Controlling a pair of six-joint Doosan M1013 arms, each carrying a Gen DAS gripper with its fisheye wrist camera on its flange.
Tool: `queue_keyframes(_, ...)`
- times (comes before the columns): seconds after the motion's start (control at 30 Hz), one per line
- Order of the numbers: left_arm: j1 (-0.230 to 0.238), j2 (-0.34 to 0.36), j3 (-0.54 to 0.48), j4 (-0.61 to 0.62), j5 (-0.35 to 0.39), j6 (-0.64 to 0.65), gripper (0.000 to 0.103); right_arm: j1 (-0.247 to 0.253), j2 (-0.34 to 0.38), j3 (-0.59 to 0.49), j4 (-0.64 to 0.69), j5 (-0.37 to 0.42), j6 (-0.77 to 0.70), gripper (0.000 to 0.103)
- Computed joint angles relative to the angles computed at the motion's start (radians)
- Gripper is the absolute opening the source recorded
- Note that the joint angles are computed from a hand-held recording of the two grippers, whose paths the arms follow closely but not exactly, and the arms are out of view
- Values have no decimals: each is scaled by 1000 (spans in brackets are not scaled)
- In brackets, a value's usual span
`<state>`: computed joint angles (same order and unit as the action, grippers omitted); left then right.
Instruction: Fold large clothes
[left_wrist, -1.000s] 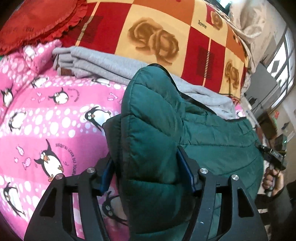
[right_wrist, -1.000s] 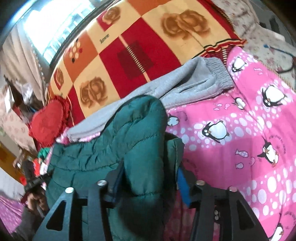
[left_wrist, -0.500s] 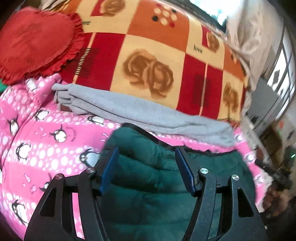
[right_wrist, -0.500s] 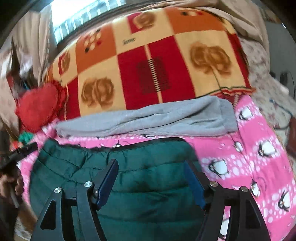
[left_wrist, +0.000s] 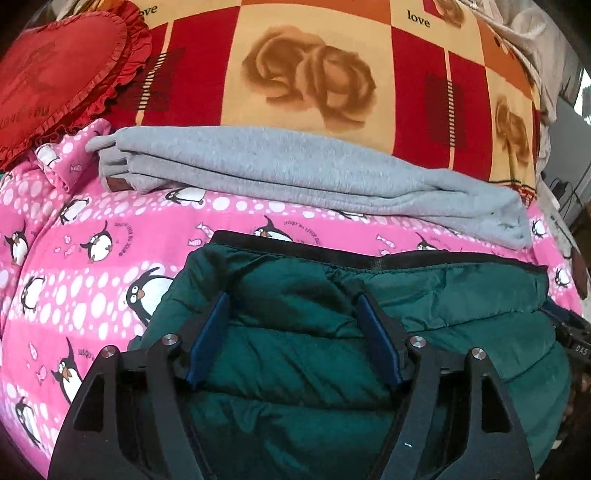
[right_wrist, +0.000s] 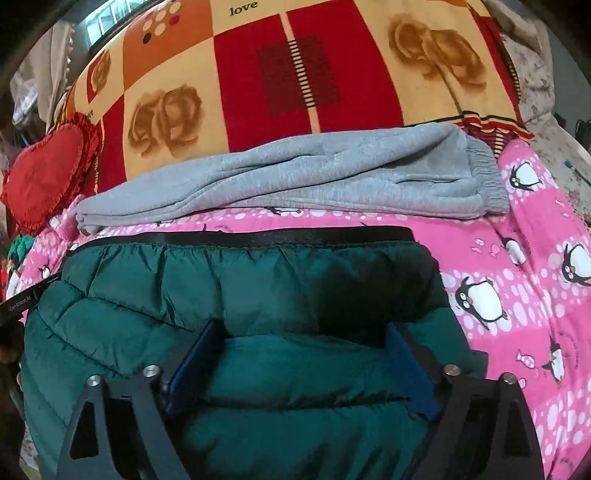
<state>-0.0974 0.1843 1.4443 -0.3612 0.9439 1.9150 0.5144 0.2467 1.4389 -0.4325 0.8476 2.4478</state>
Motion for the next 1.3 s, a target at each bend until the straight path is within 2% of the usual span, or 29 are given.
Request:
queue_keyframes(0.1, 2, 5, -4, -21, 11, 22, 80, 4, -2, 8, -26, -13, 17, 95)
queue_keyframes(0.6, -4, 12, -9, -21, 10, 26, 86, 14, 5, 17, -94, -23, 49, 98)
queue_keyframes(0.77, -17, 11, -11, 28, 6, 13, 86, 13, 7, 16, -85, -21, 42, 98)
queue_keyframes(0.87, -21, 11, -29, 63, 42, -2, 86, 6, 9, 1, -40, -3, -1, 98)
queue_keyframes(0.93, -24, -6, -26, 87, 44, -11, 86, 6, 9, -25, -6, 45, -35, 98)
queue_keyframes(1.13, -15, -102, 23, 109, 32, 3, 86, 79, -58, -22, -126, 76, 108, 98)
queue_keyframes(1.3, 18, -187, 75, 60, 89, 20, 86, 175, -99, -21, -192, 164, 166, 98)
